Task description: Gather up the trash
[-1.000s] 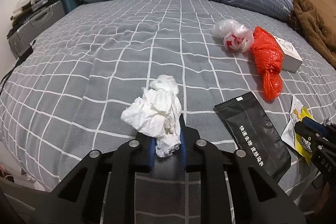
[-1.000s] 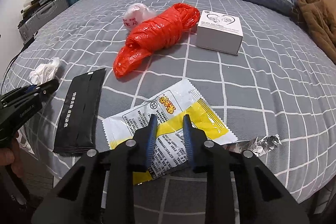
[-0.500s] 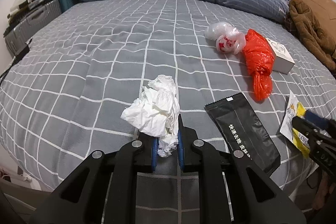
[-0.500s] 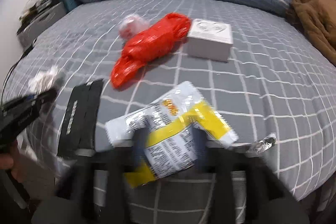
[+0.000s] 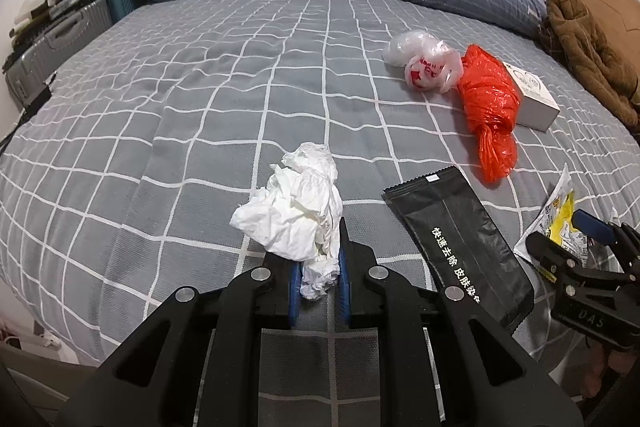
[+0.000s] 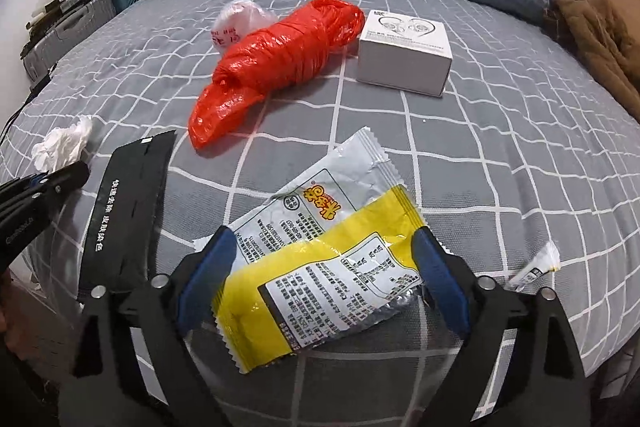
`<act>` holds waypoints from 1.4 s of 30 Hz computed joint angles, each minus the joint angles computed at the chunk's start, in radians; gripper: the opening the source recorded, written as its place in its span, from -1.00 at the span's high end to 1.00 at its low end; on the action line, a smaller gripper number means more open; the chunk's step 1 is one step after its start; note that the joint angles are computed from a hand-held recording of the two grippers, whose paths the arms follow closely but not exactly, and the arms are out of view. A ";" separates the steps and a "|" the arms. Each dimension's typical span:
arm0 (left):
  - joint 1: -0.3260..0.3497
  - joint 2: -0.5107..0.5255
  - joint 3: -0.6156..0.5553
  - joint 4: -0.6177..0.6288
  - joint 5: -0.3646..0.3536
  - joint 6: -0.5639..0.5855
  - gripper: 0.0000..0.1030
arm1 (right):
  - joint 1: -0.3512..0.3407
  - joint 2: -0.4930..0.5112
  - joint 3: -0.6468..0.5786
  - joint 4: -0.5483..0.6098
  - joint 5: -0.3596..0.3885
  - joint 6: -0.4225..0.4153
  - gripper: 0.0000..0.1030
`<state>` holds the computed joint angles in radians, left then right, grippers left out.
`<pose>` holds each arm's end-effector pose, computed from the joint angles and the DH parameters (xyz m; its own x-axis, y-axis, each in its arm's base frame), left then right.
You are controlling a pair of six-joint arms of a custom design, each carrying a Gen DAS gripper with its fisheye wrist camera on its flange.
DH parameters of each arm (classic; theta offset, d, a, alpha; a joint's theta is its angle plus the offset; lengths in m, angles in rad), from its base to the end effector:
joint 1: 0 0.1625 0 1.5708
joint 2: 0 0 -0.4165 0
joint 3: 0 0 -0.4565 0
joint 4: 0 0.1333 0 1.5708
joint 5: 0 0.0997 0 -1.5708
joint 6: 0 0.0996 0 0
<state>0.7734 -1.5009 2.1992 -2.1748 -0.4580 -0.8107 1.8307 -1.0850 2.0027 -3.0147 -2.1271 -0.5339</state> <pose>-0.1835 -0.4903 0.2313 -0.6875 -0.2454 -0.6835 0.3107 0.7512 -0.5823 0.2323 -0.5596 0.1452 -0.6521 -0.3925 0.6487 -0.6436 0.7388 -0.2000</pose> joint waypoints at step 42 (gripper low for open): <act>-0.054 -0.020 -0.013 0.048 -0.009 -0.036 0.73 | 0.001 -0.128 0.005 0.143 0.123 0.041 0.77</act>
